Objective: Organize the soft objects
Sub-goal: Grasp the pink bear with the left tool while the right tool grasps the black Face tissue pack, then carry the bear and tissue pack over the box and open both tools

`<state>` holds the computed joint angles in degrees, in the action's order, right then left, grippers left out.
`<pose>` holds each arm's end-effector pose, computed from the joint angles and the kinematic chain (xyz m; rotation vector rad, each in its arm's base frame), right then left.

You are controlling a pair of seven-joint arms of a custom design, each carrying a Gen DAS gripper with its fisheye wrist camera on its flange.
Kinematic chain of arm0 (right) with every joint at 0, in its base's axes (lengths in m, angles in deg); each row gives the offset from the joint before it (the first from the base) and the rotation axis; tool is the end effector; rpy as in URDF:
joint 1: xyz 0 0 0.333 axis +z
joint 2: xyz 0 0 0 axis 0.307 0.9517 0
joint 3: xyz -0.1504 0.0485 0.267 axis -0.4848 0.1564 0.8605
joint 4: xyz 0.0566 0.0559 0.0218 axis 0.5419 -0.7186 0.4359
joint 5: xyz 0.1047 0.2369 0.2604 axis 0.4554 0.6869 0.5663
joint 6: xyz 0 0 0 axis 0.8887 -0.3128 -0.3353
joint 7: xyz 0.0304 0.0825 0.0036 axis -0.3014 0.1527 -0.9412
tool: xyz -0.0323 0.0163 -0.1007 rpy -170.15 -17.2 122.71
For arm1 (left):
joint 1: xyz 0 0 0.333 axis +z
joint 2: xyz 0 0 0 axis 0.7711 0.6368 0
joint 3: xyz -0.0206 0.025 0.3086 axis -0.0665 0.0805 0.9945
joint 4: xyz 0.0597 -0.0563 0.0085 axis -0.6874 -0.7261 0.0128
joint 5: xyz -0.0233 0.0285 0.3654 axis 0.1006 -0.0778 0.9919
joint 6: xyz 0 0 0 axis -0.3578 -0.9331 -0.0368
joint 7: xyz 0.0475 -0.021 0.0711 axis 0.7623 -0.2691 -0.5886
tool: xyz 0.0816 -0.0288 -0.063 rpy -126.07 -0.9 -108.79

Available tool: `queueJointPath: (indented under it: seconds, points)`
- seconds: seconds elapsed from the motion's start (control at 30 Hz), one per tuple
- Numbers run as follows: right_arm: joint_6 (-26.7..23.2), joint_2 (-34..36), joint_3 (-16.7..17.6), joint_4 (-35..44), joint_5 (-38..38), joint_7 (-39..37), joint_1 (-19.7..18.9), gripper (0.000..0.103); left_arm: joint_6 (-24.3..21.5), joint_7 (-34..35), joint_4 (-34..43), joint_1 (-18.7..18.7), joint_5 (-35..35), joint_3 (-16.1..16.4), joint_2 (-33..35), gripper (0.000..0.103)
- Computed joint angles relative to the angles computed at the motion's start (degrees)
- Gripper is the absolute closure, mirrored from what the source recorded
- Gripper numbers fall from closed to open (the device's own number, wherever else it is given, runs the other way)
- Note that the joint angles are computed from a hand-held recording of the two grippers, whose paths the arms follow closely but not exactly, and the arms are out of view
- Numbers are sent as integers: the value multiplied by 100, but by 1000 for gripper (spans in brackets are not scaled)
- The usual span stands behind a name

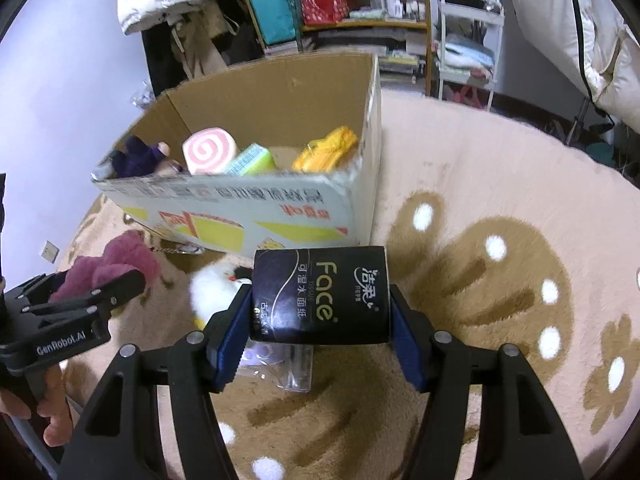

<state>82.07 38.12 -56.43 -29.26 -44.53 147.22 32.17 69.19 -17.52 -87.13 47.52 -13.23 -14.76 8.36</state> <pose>0.5953 0.1783 0.5763 -1.9217 1.6938 -0.2410 0.5808 -0.1032 0.5872 -2.0452 1.8291 -0.4871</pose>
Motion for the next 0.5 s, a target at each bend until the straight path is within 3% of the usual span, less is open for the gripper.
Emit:
queueJointPath:
  seconds: [0.17,0.33,0.5]
  points:
    - [284,-160,14,-129,137,-192,-27,35,220,-83,-145,-37,116,-24,-183,26]
    - [683,-299,21,-258,268,-367,-45,36,1122,-446,-758,-45,526,-26,-748,25]
    - [1227,-500,29,-474,166,-367,-29,36,1795,-861,-817,17,960,-40,-895,25]
